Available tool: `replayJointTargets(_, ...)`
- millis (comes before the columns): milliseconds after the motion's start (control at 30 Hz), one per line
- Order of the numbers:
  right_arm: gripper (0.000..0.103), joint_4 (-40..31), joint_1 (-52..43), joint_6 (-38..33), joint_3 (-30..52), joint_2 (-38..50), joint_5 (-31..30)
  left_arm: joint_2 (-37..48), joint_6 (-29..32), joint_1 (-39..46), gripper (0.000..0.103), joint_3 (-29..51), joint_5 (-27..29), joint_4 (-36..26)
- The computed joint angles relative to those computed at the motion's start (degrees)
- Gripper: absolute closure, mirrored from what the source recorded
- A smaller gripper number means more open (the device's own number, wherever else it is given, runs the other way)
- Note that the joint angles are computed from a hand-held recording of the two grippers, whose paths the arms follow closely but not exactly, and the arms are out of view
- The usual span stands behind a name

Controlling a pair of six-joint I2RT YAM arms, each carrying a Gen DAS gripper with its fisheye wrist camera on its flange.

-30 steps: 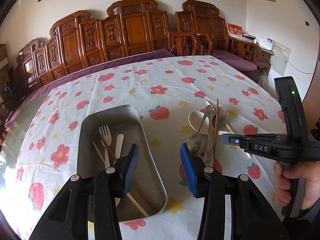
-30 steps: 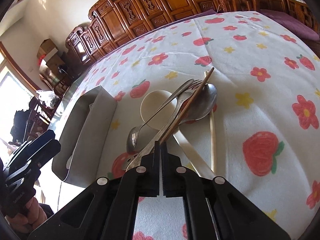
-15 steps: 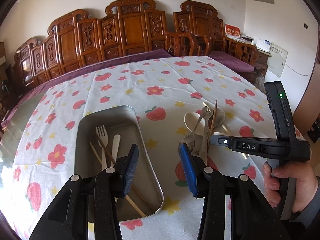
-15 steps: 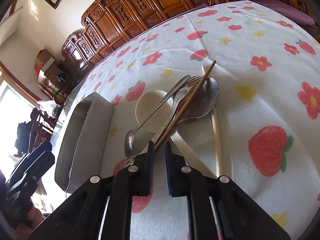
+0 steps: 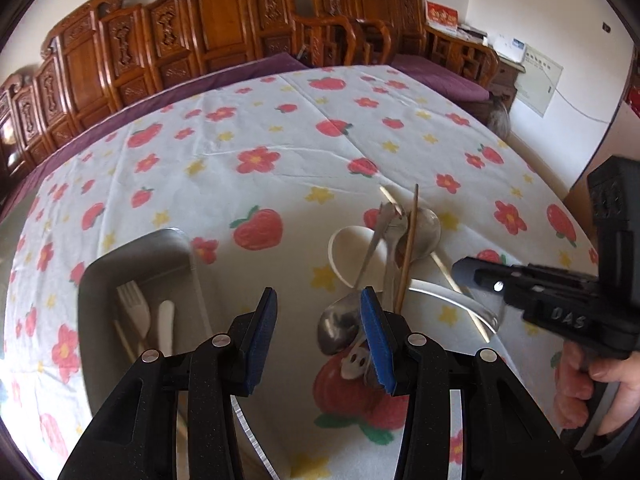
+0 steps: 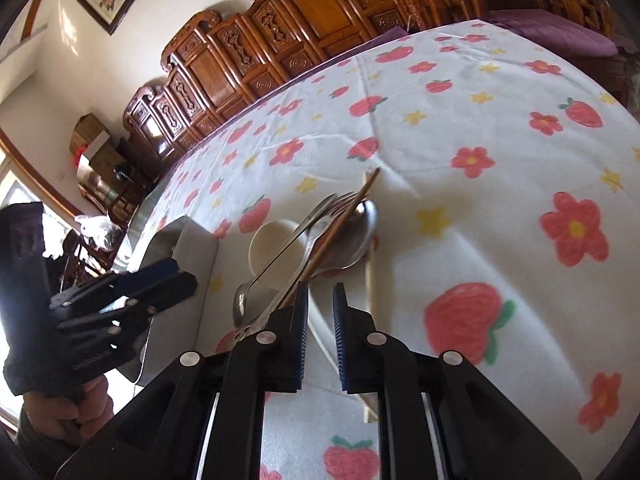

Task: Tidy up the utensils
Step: 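Grasp the metal knife from the pile with the left tool and lift it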

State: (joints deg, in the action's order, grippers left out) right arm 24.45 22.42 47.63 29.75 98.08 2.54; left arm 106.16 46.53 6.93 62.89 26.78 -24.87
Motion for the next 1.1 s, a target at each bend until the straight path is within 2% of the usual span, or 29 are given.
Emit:
replayJointTargets(133, 0.087, 0.7, -2.4, -0.8, -2.6, -3.4, -0.1, 2.1, -0.6, -3.4, 0.075, -0.5, -4.6, 1.4)
replayJointTargets(267, 0.087, 0.9, -2.9, -1.2, -3.0, -4.2, -0.2, 4.4, -2.3, -5.9, 0.075, -0.3, -8.0, 3.0)
replayJointTargets(433, 0.087, -0.4, -1.9, -2.2, -2.1, -4.6, 1.1, 7.1, -3.7, -7.9, 0.075, 1.8, -9.0, 2.5)
replayJointTargets(467, 0.087, -0.6, -1.8, -2.5, -1.8, -4.4, 1.3, 7.2, -3.9, -8.0, 0.078, 2.0, -9.1, 2.4)
replayJointTargets(533, 0.087, -1.0, -1.7, -3.3, -1.2, -3.7, 1.5, 7.3, -3.8, -7.8, 0.094, 2.8, -7.8, 0.7)
replayJointTargets(633, 0.087, -1.6, -1.7, -4.5, 0.0, -2.1, 1.2, 6.7, -3.2, -7.2, 0.1, 2.4, -7.0, 0.1)
replayJointTargets(833, 0.087, -2.1, -1.6, -6.0, 2.9, 2.0, 0.9, 5.6, -2.2, -5.4, 0.101, 1.6, -5.1, -0.3)
replayJointTargets(1000, 0.087, -2.0, -1.6, -7.2, 6.6, 6.2, 0.3, 2.2, -1.9, -2.4, 0.101, 0.3, -1.2, -0.8)
replayJointTargets(1100, 0.08, -2.2, -1.3, -7.2, 8.9, 8.5, 0.1, -0.2, -1.1, -0.4, 0.101, -1.0, 0.8, -0.8)
